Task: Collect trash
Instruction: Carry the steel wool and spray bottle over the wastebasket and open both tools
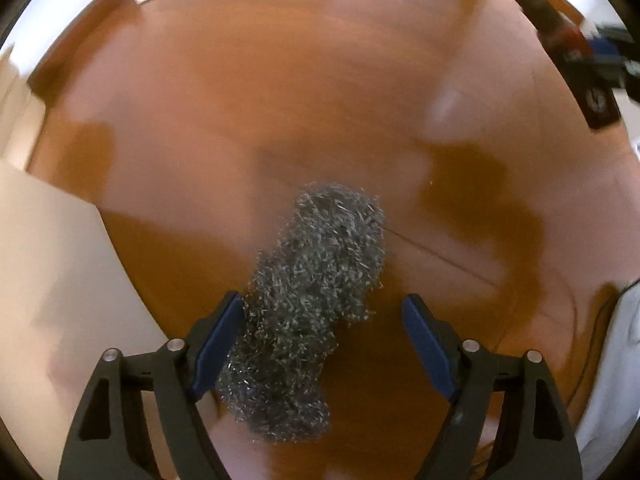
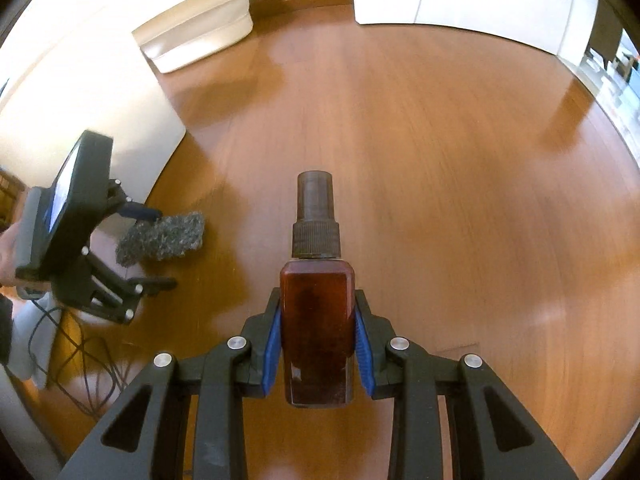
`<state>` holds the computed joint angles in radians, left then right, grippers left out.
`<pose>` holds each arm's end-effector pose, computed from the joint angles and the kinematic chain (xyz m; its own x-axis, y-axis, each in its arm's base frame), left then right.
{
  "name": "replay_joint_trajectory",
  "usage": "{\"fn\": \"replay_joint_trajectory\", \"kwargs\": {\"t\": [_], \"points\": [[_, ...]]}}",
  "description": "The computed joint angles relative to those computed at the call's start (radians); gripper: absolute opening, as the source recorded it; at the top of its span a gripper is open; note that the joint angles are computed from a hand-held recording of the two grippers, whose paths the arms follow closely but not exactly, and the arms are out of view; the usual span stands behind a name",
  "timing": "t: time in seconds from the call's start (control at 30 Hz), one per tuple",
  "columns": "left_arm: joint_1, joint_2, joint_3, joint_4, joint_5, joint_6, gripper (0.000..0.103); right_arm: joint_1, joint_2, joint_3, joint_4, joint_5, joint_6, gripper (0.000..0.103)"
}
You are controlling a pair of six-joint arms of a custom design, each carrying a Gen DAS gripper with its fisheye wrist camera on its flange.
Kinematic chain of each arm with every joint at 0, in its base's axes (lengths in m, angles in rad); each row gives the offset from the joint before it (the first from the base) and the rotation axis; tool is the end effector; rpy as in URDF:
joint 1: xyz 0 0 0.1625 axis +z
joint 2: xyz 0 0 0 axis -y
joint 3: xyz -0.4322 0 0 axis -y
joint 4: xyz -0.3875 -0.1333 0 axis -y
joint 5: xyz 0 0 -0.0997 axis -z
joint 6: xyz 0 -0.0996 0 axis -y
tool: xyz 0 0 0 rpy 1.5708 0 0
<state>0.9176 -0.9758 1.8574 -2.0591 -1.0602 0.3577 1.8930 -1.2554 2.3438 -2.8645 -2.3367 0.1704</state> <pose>-0.1882 -0.5453 0.1029 -0.3459 0.8928 -0.2886 0.7285 0.4494 0.5170 0.1959 -0.3838 0.1801 -0.7704 0.0646 0.6342 -0.1820 0.9311 -0.3160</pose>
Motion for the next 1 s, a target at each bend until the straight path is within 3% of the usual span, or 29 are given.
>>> {"fn": "replay_joint_trajectory", "kwargs": {"t": [0.03,0.07,0.13,0.17,0.3,0.43,0.67,0.8,1.0], "points": [[0.001,0.001,-0.004,0.007,-0.011,-0.006,0.068,-0.001,0.000,-0.010,0.001,0.001,-0.004,0.033],[-0.003,-0.002,0.000,-0.003,-0.017,0.005,0.050,-0.001,-0.001,-0.005,-0.018,0.001,-0.002,0.033],[-0.010,-0.005,0.004,-0.001,-0.016,0.002,0.030,-0.002,-0.011,-0.021,-0.013,0.007,0.002,0.033],[-0.017,-0.005,0.009,-0.003,-0.008,-0.005,0.026,-0.001,-0.013,-0.020,-0.022,0.008,0.006,0.033],[-0.052,-0.036,0.053,-0.018,-0.007,-0.040,0.021,0.019,0.000,-0.029,-0.032,-0.015,0.025,0.033],[-0.129,-0.130,0.096,-0.041,-0.054,-0.103,0.020,0.088,-0.066,-0.059,0.088,-0.066,0.136,0.033],[-0.271,-0.273,-0.042,0.084,-0.167,-0.351,0.020,0.331,-0.136,-0.312,0.597,-0.185,0.512,0.033],[-0.294,-0.306,-0.207,0.168,-0.099,-0.427,0.020,0.474,-0.058,-0.557,0.877,-0.255,0.666,0.033],[-0.285,-0.353,-0.342,0.244,0.069,-0.424,0.020,0.590,0.121,-0.874,1.136,-0.290,0.747,0.033]]}}
